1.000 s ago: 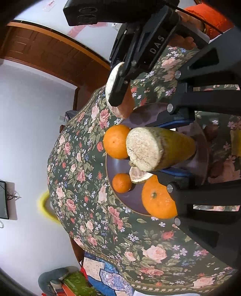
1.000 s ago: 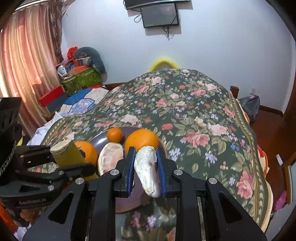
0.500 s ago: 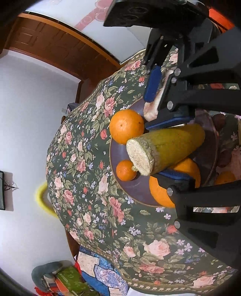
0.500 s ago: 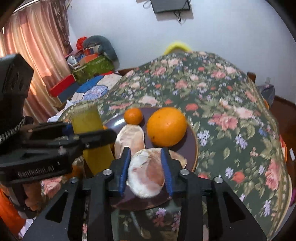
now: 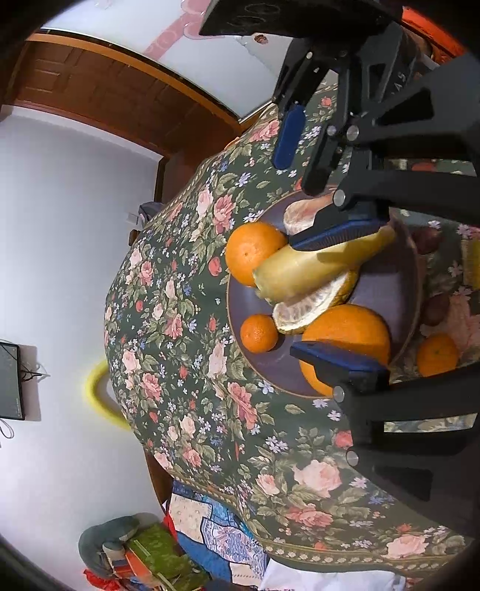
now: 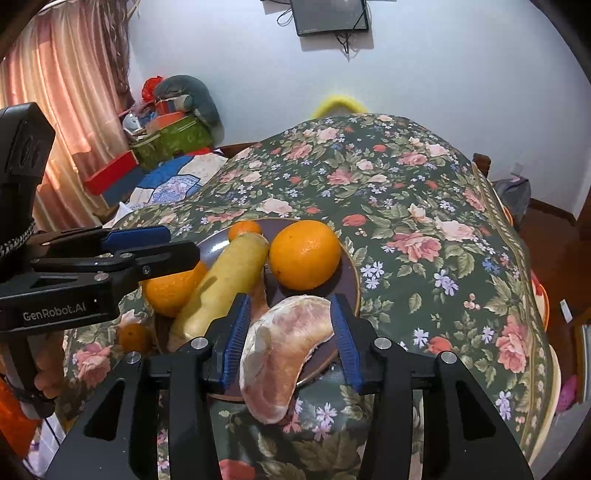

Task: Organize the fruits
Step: 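Lay the banana on the plate with the left gripper while the right gripper places the pomelo segment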

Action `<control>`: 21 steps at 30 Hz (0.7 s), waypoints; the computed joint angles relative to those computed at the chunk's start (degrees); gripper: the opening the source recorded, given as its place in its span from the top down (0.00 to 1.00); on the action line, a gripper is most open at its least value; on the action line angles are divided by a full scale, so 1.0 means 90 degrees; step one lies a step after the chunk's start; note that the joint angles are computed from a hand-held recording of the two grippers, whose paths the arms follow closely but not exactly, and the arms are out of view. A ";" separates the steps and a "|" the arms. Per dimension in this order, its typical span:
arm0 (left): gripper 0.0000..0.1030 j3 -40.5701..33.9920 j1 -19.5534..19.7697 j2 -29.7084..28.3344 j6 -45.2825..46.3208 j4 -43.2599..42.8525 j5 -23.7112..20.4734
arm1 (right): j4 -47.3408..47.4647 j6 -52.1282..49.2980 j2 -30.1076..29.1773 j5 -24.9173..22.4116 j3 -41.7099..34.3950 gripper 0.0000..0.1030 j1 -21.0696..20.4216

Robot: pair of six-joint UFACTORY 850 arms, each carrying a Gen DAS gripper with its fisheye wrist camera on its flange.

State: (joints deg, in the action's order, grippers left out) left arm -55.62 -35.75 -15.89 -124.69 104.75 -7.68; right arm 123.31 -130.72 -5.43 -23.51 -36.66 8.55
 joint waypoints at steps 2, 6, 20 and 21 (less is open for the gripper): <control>0.51 0.0096 -0.0045 0.0104 0.0218 -0.0221 -0.0042 | 0.0058 -0.0050 0.0135 0.0023 0.0092 0.60 -0.0001; 0.51 0.0345 -0.0132 0.0375 0.0692 -0.0783 -0.0091 | 0.0050 -0.0011 0.0479 0.0101 0.0300 0.60 0.0021; 0.51 0.1301 -0.0607 0.1188 0.2056 -0.2412 -0.0322 | 0.0390 -0.0218 0.1643 0.0610 0.1094 0.55 0.0361; 0.51 0.1347 -0.0620 0.1175 0.2114 -0.2520 -0.0256 | 0.0428 -0.0264 0.1682 0.0649 0.1129 0.55 0.0387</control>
